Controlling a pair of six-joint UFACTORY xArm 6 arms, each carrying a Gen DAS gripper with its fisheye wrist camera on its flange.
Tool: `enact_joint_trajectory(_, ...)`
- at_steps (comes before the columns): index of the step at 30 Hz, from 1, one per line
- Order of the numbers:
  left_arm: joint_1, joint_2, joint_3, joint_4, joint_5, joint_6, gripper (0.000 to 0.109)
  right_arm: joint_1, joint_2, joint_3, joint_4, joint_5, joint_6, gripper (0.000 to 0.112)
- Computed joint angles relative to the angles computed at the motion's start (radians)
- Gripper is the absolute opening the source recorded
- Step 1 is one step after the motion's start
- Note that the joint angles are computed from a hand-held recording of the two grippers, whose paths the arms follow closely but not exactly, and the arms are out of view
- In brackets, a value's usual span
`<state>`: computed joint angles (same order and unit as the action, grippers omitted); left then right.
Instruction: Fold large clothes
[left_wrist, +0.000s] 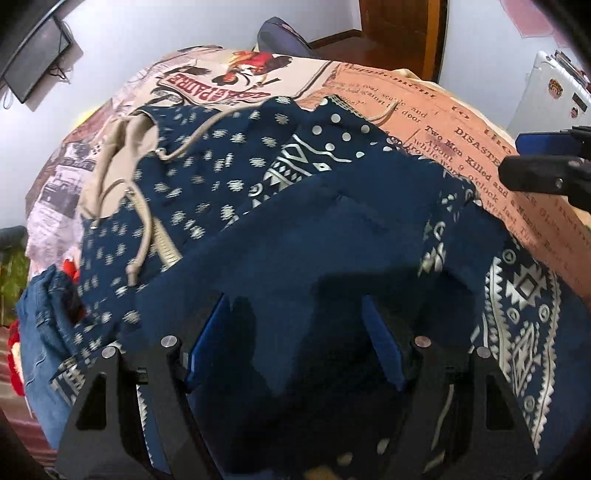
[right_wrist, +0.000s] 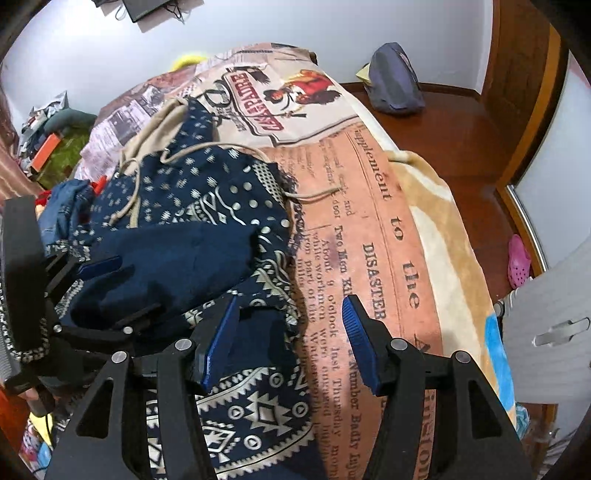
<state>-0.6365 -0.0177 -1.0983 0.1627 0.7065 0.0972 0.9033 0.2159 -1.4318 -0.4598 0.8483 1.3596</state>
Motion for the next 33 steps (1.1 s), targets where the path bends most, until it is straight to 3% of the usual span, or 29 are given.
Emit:
enact_joint_trajectory(5, 0.017, 0.071, -0.098, -0.219, 0.088, 0.096, 0.073, -0.014, 0.002, 0.026, 0.016, -0.031, -0.006, 0.054)
enact_joint_trajectory(13, -0.012, 0.101, -0.158, -0.402, 0.147, 0.224, 0.073, -0.016, 0.006, 0.048, 0.039, -0.039, 0.002, 0.054)
enact_joint_trajectory(16, -0.044, 0.113, -0.152, -0.337, 0.114, 0.186, 0.072, -0.011, 0.003, 0.048, 0.038, -0.019, 0.003, 0.054)
enact_joint_trajectory(18, -0.044, 0.13, -0.158, -0.323, 0.098, 0.159, 0.066, -0.008, -0.003, 0.051, 0.041, -0.01, 0.005, 0.054)
enact_joint_trajectory(22, 0.005, 0.123, -0.159, -0.487, 0.106, 0.199, 0.058, 0.001, -0.015, 0.056, 0.031, -0.001, 0.009, 0.054)
enact_joint_trajectory(25, 0.048, 0.11, -0.164, -0.606, 0.145, 0.251, 0.058, 0.005, -0.016, 0.05, 0.021, 0.011, 0.011, 0.054)
enact_joint_trajectory(30, 0.073, 0.08, -0.145, -0.62, 0.14, 0.257, 0.058, -0.001, -0.01, 0.049, 0.016, -0.009, 0.03, 0.054)
enact_joint_trajectory(33, 0.061, 0.1, -0.159, -0.563, 0.145, 0.222, 0.054, -0.003, 0.008, 0.029, 0.024, -0.009, 0.024, 0.054)
